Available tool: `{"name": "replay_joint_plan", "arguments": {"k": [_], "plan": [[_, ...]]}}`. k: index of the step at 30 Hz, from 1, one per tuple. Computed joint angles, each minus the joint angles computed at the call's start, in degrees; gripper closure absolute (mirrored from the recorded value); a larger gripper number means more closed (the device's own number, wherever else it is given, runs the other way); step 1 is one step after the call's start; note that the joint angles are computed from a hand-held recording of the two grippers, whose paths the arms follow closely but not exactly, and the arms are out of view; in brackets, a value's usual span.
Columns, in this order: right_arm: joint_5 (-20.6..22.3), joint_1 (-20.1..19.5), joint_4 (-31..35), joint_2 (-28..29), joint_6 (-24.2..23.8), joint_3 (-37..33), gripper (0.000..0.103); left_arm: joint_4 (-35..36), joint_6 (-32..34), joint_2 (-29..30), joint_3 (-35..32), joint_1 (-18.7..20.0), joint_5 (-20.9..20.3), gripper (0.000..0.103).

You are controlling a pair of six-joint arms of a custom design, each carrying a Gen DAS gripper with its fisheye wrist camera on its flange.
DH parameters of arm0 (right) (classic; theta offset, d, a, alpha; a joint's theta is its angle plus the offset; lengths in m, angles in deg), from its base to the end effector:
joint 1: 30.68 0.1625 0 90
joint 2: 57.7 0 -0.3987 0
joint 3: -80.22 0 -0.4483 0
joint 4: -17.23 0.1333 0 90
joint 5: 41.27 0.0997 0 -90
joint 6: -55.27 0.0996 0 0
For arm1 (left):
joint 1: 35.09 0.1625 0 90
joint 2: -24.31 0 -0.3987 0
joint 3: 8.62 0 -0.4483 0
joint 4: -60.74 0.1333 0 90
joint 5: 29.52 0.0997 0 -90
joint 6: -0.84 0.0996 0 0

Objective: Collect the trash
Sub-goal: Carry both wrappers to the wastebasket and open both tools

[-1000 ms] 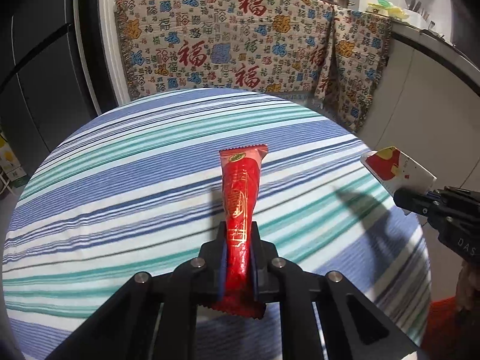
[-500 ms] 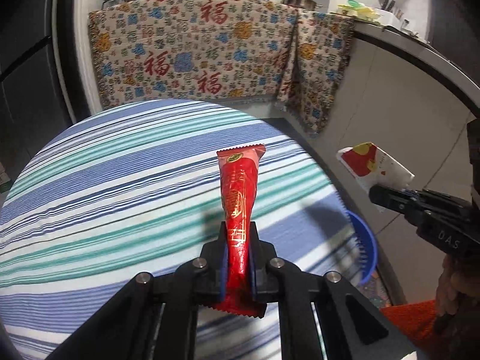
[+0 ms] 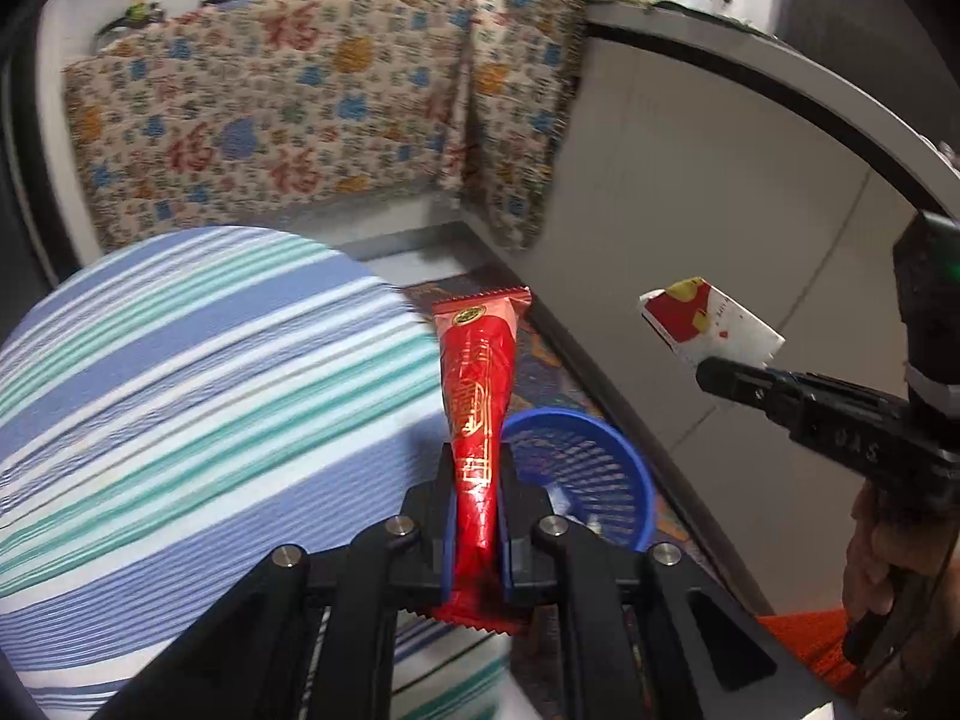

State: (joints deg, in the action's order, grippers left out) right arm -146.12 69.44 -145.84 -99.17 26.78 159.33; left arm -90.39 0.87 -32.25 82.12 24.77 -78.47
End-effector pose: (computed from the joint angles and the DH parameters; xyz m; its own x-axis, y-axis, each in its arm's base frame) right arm 0.2450 -0.7595 0.1321 -0.7910 -0.4034 0.4601 -0.5922 0.6938 -0.4099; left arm -0.1864 -0.7168 0.2216 -0.8014 0.1217 -0.5856 0.4480 0.7708 -0.4529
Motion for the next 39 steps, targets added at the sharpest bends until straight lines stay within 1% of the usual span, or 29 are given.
{"name": "replay_joint_plan", "arguments": {"k": [4, 6, 10, 15, 20, 24, 26, 27, 28, 29, 30, 31, 33, 36, 37, 38, 39], "plan": [[-0.63, -2.57, 5.94, 0.77, 4.04, -5.02, 0.098, 2.62, -1.29, 5.42, -5.28, 1.26, -4.54, 0.093], [-0.65, -4.09, 8.88, 1.55, 5.80, -7.37, 0.098, 3.54, -1.33, 8.02, -7.56, 1.75, -5.88, 0.093], [-0.48, -6.66, 12.07, 3.29, 7.47, -10.49, 0.098, 4.61, -0.32, 12.57, -11.64, 2.55, -7.09, 0.093], [1.88, -9.60, 17.01, 5.33, 11.24, -14.01, 0.097, 5.86, 0.22, 16.94, -16.11, 3.50, -9.30, 0.093], [4.08, -11.19, 21.66, 7.37, 13.68, -17.90, 0.096, 7.71, 0.42, 20.70, -20.46, 4.66, -11.26, 0.092], [4.56, -11.73, 23.95, 9.85, 14.74, -21.47, 0.096, 8.68, 1.06, 22.90, -22.93, 5.30, -11.03, 0.090], [5.36, -12.18, 25.25, 10.89, 15.32, -22.99, 0.092, 9.46, 1.18, 23.91, -24.28, 5.71, -11.00, 0.089], [5.51, -12.27, 25.56, 11.28, 15.42, -23.44, 0.091, 9.88, 1.28, 24.43, -25.03, 5.93, -11.25, 0.089], [5.46, -12.28, 25.63, 11.73, 15.21, -23.92, 0.087, 10.65, 1.48, 24.96, -25.88, 6.13, -11.50, 0.082], [5.17, -12.30, 25.36, 11.97, 14.88, -24.11, 0.068, 10.81, 1.78, 25.26, -26.16, 6.17, -11.33, 0.077], [5.12, -12.42, 24.57, 12.14, 14.64, -24.04, 0.058, 10.47, 2.21, 25.49, -26.36, 6.24, -11.37, 0.061], [5.17, -12.55, 24.09, 12.32, 14.62, -24.13, 0.054, 9.38, 2.69, 25.66, -26.34, 6.27, -11.39, 0.050], [4.95, -12.66, 23.64, 12.41, 14.76, -24.21, 0.054, 8.54, 3.58, 26.07, -26.92, 6.21, -11.43, 0.048], [3.93, -12.74, 21.58, 11.54, 15.06, -23.10, 0.052, 9.10, 3.58, 26.37, -27.94, 5.98, -10.75, 0.048], [3.29, -12.68, 20.33, 10.99, 15.35, -22.36, 0.044, 8.71, 3.75, 26.00, -27.58, 5.74, -10.43, 0.048], [2.27, -12.52, 19.20, 10.61, 15.68, -21.81, 0.029, 7.91, 4.03, 25.35, -26.68, 5.30, -9.54, 0.048], [0.13, -12.11, 17.20, 9.77, 16.06, -20.56, 0.022, 7.37, 4.19, 24.86, -26.01, 4.88, -8.29, 0.045]]}}
